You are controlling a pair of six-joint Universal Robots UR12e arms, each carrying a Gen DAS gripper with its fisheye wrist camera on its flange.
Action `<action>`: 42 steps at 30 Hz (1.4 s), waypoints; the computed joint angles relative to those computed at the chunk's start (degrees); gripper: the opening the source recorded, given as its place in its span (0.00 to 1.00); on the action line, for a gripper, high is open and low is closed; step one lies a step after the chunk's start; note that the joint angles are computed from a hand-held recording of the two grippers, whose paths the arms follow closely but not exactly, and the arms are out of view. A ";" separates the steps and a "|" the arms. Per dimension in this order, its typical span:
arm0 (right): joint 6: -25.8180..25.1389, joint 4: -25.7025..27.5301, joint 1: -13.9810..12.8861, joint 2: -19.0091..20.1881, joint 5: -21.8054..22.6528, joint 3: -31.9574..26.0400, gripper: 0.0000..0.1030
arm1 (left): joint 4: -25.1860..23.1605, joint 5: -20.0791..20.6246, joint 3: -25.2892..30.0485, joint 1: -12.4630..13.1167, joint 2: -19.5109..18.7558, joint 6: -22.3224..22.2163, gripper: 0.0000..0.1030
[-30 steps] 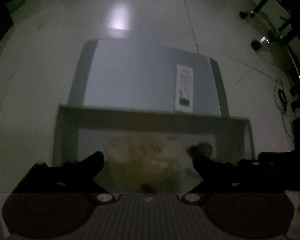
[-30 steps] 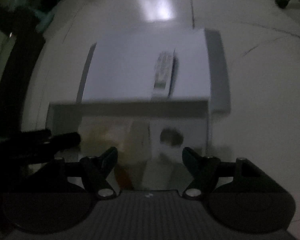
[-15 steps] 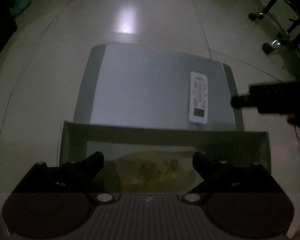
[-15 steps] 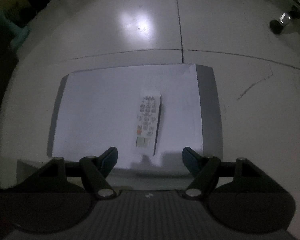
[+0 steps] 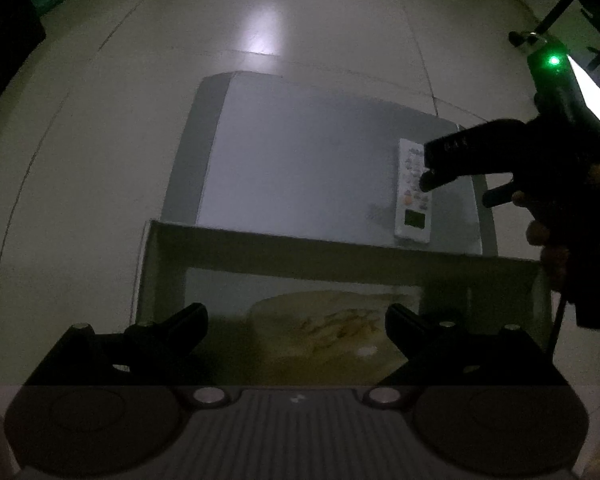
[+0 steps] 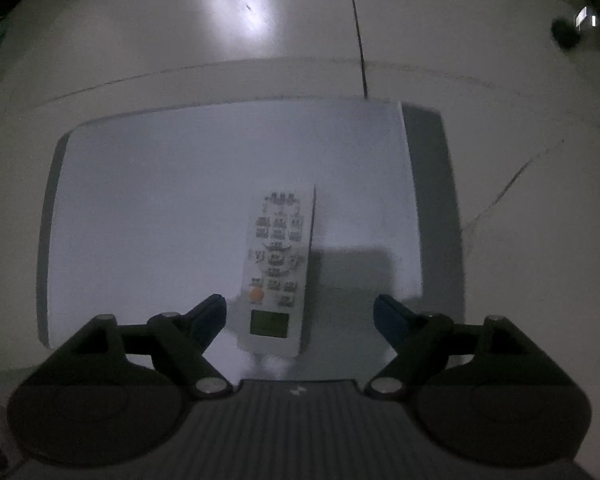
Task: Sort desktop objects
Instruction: 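Move the right gripper over the board to the white remote control, then close the right gripper on the white remote control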
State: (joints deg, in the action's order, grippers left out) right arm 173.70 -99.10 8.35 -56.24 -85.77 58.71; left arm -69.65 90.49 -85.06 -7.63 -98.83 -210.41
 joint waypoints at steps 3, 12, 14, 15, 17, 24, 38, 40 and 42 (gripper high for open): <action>0.04 0.48 0.30 0.44 -1.38 -0.18 0.81 | 0.01 -0.12 -0.36 0.07 0.08 -0.14 0.94; 0.75 0.66 1.03 1.62 -2.00 -0.52 0.73 | 0.15 0.31 -0.34 -0.64 -0.34 0.53 0.94; 1.07 0.47 1.21 2.10 -2.33 -0.41 0.66 | 0.39 0.53 -0.38 -0.85 -0.39 0.83 0.94; 1.03 0.87 1.25 2.19 -2.31 -0.42 0.63 | 0.53 0.64 -0.40 -0.95 -0.41 0.99 0.94; 1.50 1.09 1.28 2.07 -2.36 0.01 0.55 | 0.77 0.50 -0.56 -1.08 -0.38 1.62 0.94; -3.17 -5.29 1.00 -0.57 -0.83 4.92 0.47 | 1.80 1.21 -1.31 -0.56 0.19 0.84 0.94; -7.59 -3.56 -1.80 -3.79 7.57 6.92 0.47 | 11.16 -7.74 -5.35 3.96 1.92 -11.35 0.97; -7.80 -3.16 -2.29 -4.29 9.17 7.10 0.47 | 12.39 -8.48 -5.78 4.37 1.84 -12.95 0.97; -8.40 -3.31 -2.81 -4.93 10.91 7.54 0.47 | 13.16 -8.73 -5.96 4.68 1.65 -13.92 0.97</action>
